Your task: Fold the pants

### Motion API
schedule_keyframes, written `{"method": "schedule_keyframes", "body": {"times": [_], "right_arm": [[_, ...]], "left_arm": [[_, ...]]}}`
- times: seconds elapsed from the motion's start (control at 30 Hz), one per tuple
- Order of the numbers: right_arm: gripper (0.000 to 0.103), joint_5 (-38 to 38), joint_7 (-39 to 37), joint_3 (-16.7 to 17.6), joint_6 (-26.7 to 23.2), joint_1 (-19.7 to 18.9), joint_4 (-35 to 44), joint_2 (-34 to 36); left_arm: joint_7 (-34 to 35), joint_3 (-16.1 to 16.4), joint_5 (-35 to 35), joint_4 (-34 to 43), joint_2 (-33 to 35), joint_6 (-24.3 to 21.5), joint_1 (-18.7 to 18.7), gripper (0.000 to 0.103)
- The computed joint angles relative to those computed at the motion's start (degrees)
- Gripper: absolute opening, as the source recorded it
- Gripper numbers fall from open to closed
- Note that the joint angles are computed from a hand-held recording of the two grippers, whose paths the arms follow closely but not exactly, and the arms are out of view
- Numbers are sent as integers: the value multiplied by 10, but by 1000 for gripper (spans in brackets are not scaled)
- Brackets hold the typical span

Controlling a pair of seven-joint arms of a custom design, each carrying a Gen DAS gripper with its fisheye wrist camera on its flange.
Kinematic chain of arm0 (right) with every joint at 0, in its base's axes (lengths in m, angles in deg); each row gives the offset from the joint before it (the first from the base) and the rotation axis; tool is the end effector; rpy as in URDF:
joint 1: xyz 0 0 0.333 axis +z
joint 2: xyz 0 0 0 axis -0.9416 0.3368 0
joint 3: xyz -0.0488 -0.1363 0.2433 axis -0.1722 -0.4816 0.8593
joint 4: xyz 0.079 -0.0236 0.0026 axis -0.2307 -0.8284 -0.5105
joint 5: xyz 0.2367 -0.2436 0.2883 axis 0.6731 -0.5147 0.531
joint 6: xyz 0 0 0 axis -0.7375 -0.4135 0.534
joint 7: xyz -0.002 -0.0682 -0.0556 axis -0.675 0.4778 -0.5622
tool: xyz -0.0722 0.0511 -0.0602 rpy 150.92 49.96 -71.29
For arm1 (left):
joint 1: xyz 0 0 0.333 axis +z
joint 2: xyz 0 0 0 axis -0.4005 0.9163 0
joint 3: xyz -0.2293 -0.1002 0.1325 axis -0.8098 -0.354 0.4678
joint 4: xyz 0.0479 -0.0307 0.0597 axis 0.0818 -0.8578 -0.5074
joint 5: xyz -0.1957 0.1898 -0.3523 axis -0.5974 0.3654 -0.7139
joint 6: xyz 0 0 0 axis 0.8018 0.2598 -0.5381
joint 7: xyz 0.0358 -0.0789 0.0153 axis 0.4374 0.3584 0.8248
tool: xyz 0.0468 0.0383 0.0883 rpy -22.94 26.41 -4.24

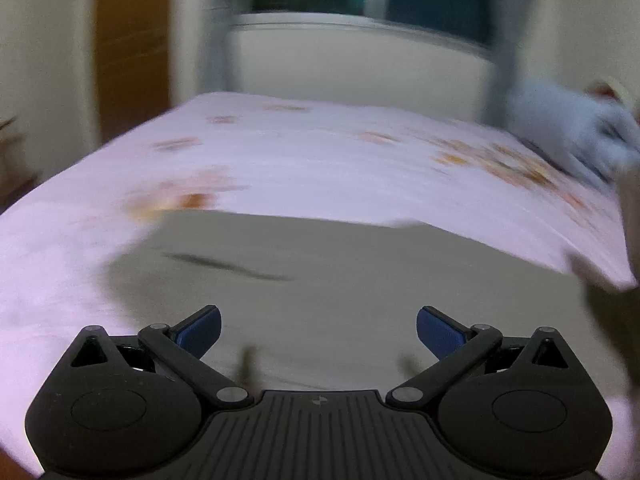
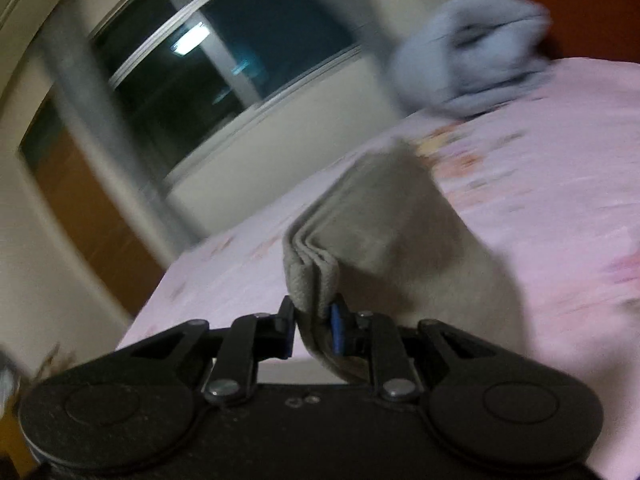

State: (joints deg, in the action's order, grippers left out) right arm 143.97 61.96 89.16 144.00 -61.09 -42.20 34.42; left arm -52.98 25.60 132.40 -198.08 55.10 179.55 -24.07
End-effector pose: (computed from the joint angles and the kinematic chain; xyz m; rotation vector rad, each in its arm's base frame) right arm 0.6709 0.1267 0.5990 -1.5180 1.1860 -0.1702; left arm 0.6178 -0.1024 0.5740 -2.0313 1.0124 -0.5975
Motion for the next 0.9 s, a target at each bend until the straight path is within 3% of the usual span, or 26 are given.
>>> {"method": "schedule_keyframes", "body": {"times": [0.1,0.17,0.2,0.23,0.27,0.4,0.5,0.57,0.6,0.63,0.7,0.8,0.9], "right_arm": [[9,-72,-3,29,-3,40,-20,12],[11,-190,36,46,-32,59,-27,33],[13,-238,39,39,-15,84,-46,35],[17,-245,17,48,33,89,-75,23],[22,-218,-19,53,49,89,-90,14],[22,-203,-32,41,0,79,-71,18],[32,-195,-78,41,-28,76,-75,2],[26,-108,-151,39,-20,71,-98,-26],[25,-98,-152,38,-1,76,-99,-28],[25,-102,-143,36,20,80,-99,-29],[19,-179,-81,37,58,91,-88,-12],[7,-278,-6,35,-7,97,-63,17],[7,-248,-34,40,-19,91,-64,7]], "left_arm": [[-15,31,-59,-82,-66,26,26,103],[-29,40,-91,-121,-95,46,44,103],[-34,39,-98,-135,-105,53,52,103],[-39,36,-101,-148,-113,59,59,103],[-42,35,-105,-161,-122,68,65,103],[-59,24,-109,-190,-135,87,85,103],[-61,22,-121,-193,-134,93,91,103],[-60,19,-121,-196,-136,94,94,103],[-58,18,-119,-194,-134,92,97,103],[-58,16,-117,-191,-132,85,99,103],[-47,18,-131,-185,-127,67,96,103],[-6,22,-157,-167,-112,28,83,103],[19,18,-154,-163,-108,6,75,103]]}}
